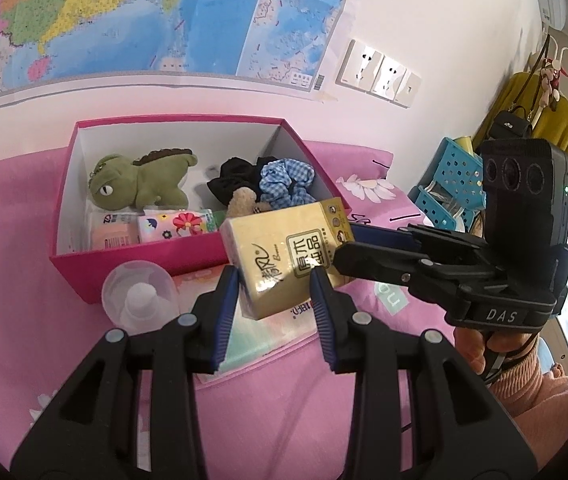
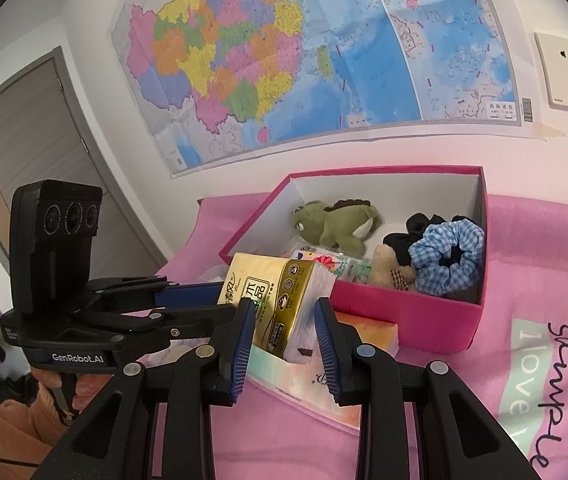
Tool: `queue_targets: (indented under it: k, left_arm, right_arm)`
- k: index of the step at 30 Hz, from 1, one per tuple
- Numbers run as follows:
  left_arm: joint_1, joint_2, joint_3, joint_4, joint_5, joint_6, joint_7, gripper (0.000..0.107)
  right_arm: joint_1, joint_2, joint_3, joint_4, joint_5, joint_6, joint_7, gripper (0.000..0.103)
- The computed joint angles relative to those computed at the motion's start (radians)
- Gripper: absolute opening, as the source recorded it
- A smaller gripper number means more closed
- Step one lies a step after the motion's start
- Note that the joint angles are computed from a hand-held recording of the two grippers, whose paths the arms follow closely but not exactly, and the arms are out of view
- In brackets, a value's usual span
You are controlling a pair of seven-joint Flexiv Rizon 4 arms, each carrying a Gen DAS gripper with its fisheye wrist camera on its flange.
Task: Organize soft objects
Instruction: 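Hold the gold tissue pack with the right gripper above the box rim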
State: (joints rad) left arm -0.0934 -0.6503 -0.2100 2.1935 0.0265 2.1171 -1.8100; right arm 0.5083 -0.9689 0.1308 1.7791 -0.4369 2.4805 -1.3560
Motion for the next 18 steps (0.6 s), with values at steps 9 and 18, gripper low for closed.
queue_targets:
  k: [9,18]
  left_arm:
    - [0.003,0.000,0.001,-0.010,-0.001,-0.010,0.004,0.038]
    - [0.003,-0.001,0.004,-0.022,-0.008,-0.022,0.011,0.038]
  right_arm:
    - [0.001,0.004,0.000,-0.006,0.004,-0.003,0.000,0.031]
    - [-0.001,0.004,0.000,-0.019,-0.001,-0.007,0.008,0.031]
